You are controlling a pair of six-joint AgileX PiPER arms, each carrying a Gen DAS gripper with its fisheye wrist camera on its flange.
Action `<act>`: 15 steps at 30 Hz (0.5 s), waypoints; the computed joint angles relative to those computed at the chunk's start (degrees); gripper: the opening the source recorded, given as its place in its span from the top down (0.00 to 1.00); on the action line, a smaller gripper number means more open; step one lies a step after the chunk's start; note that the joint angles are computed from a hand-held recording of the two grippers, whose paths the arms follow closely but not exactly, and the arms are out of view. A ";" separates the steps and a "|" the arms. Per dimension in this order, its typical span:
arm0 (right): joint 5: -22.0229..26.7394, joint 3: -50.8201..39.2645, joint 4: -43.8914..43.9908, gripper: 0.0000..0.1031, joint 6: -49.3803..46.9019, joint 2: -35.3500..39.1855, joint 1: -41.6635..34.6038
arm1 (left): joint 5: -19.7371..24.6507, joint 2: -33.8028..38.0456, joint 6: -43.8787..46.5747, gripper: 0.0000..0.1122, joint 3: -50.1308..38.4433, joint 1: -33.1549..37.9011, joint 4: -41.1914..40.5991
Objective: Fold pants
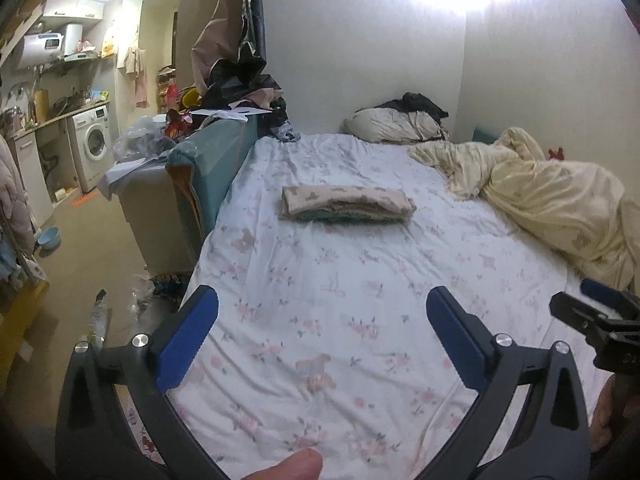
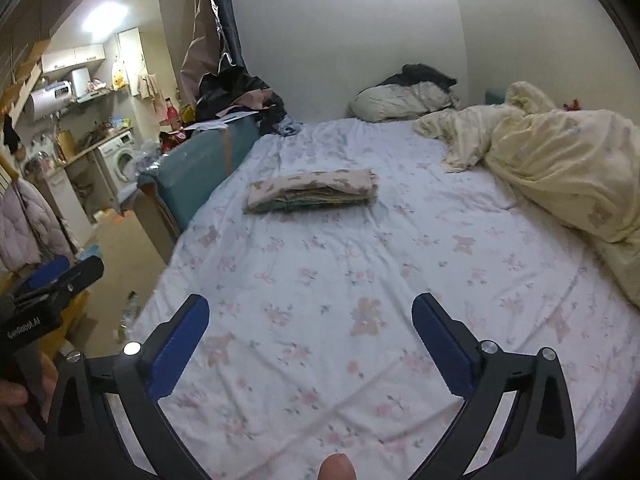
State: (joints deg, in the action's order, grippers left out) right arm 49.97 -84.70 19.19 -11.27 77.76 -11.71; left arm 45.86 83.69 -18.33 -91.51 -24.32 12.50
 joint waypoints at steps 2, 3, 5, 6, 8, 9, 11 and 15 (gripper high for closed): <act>-3.24 4.75 -0.82 0.00 0.33 -2.79 0.41 | -1.75 -2.16 -1.36 0.09 4.34 -0.76 1.04; -4.39 6.60 -0.99 0.00 0.46 -3.55 0.57 | -2.54 -3.15 -1.79 0.09 6.22 -1.15 1.14; -6.74 9.55 -2.16 0.00 1.48 -4.58 1.25 | -3.05 -3.45 -2.31 0.09 7.95 -2.01 1.77; -7.56 10.66 -2.68 0.00 1.84 -5.05 1.62 | -3.19 -3.42 -3.19 0.09 8.43 -2.61 2.83; -8.93 12.25 -4.73 0.00 3.48 -5.65 3.09 | -5.06 -3.39 -5.94 0.09 9.80 -3.67 6.15; -9.92 12.87 -6.76 0.00 4.90 -5.96 4.23 | -5.87 -3.44 -6.19 0.09 10.37 -3.81 6.91; -12.43 14.26 -10.20 0.00 6.57 -7.01 6.27 | -7.45 -3.83 -7.12 0.09 12.31 -4.10 8.39; -15.27 15.60 -11.85 0.00 7.41 -7.88 7.70 | -6.28 -2.70 -4.75 0.09 11.55 -3.70 4.76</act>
